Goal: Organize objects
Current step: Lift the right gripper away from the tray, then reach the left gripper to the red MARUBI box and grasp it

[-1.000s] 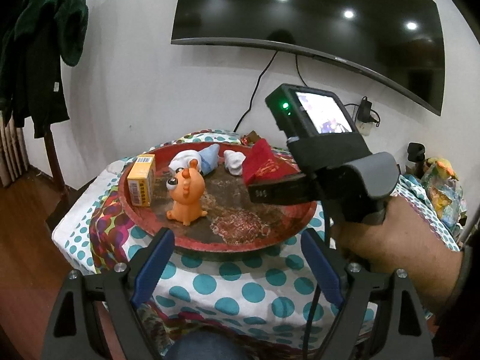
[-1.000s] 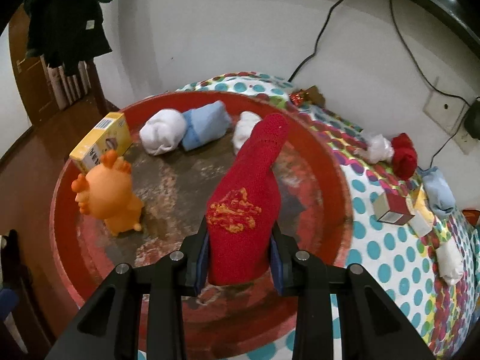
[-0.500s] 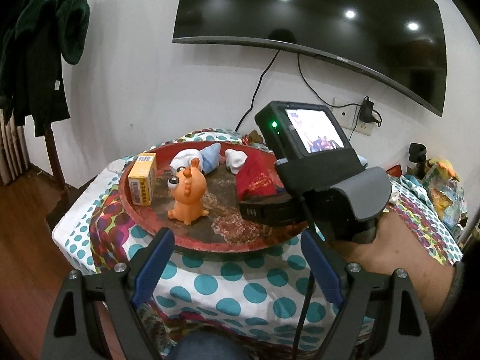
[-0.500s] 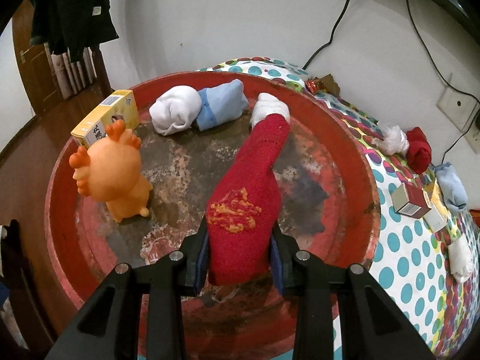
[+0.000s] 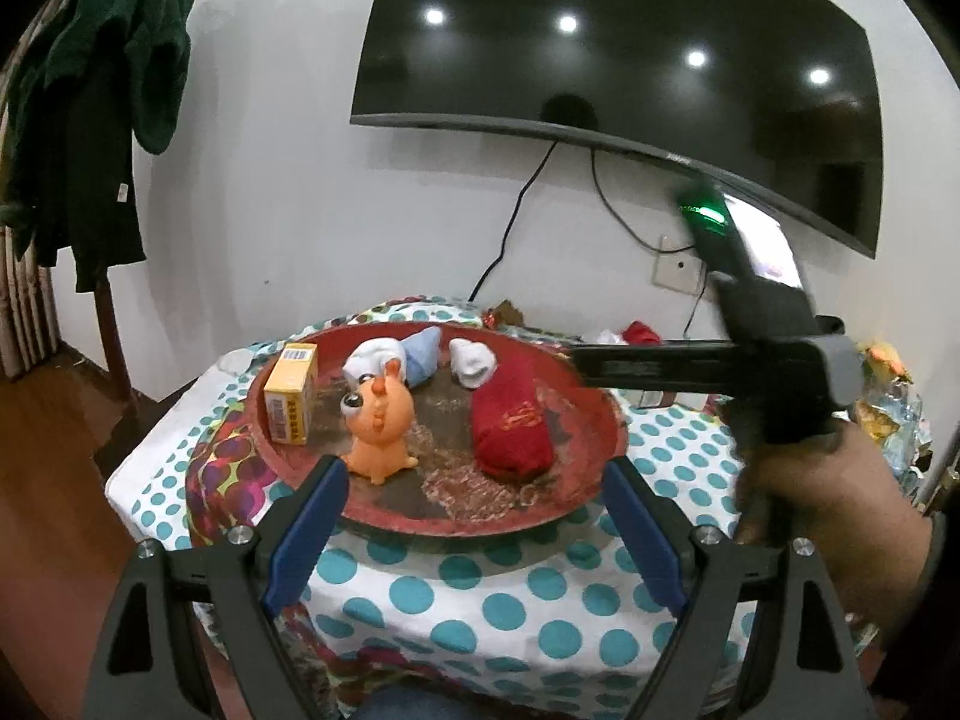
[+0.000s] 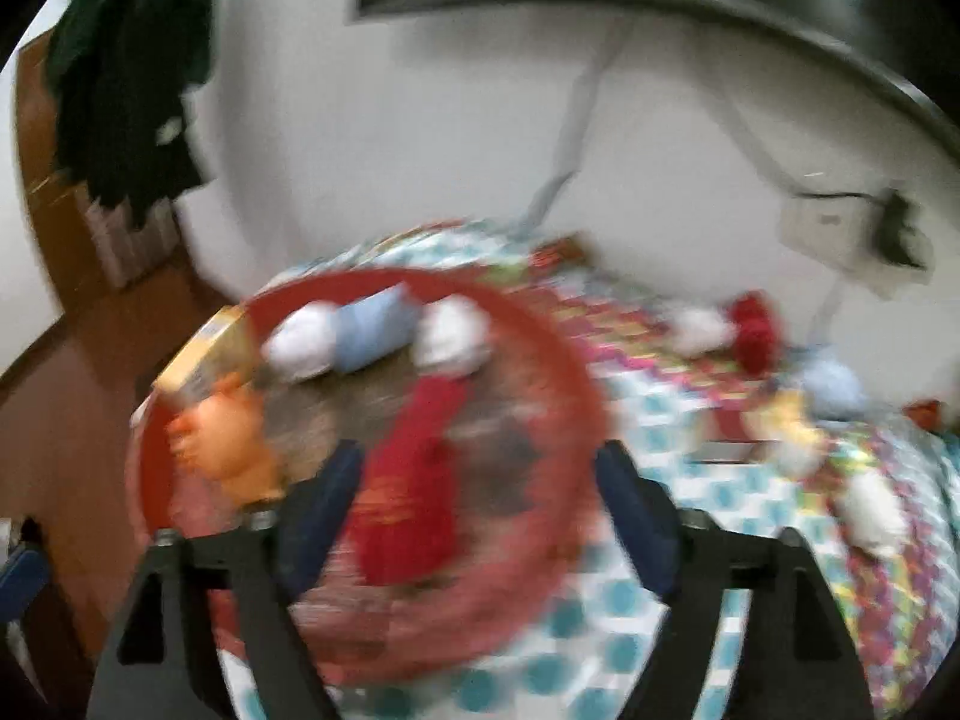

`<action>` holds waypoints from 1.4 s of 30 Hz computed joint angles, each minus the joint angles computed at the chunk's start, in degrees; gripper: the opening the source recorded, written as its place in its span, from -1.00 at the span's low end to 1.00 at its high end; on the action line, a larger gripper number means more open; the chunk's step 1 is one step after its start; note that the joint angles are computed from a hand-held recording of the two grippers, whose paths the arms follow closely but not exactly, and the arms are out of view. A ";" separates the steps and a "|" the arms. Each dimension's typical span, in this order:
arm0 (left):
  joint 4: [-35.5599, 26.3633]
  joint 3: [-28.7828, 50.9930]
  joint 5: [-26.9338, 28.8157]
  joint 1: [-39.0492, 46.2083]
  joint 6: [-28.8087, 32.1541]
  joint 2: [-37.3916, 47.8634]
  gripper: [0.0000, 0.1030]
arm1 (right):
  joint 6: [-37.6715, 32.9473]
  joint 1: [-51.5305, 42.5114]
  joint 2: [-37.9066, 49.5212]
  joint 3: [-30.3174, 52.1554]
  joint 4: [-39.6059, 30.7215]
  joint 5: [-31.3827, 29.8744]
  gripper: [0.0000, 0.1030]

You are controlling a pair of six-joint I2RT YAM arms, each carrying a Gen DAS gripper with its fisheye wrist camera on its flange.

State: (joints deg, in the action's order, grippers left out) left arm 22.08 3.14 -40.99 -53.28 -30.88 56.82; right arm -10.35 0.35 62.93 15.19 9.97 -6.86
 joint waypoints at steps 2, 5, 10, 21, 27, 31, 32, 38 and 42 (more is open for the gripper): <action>1.72 -0.23 -1.19 -1.61 1.43 0.20 0.72 | -4.33 -11.61 6.63 0.93 5.94 -1.69 0.78; 6.05 1.02 -2.28 -3.73 3.12 6.58 0.72 | -7.88 -29.50 21.83 6.68 13.18 -6.27 0.79; 10.30 9.72 5.91 -2.59 5.34 23.81 0.72 | -11.94 -43.67 39.58 18.52 15.93 -8.30 0.78; -7.11 52.84 20.30 4.12 9.07 53.68 0.72 | -7.07 -49.53 49.13 31.82 2.69 -14.92 0.79; -32.20 84.37 31.24 9.47 23.09 69.79 0.72 | -4.65 -53.25 51.27 35.33 -2.05 -21.22 0.79; -43.88 100.74 26.56 10.86 34.91 78.45 0.72 | -5.23 -53.01 51.97 36.21 -3.46 -21.87 0.79; -47.89 105.97 26.37 11.31 35.86 81.57 0.72 | -5.63 -52.70 51.86 36.09 -3.54 -21.74 0.79; -57.95 123.79 27.64 12.91 36.47 93.33 0.67 | -5.86 -52.64 52.11 36.25 -3.98 -22.35 0.79; -64.52 133.74 27.53 12.85 38.68 99.54 0.01 | -5.84 -52.65 52.11 36.28 -4.00 -22.35 0.79</action>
State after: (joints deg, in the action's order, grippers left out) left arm -42.44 136.88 -13.46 -40.43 7.80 156.36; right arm -16.19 -52.30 115.05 51.47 5.97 -29.21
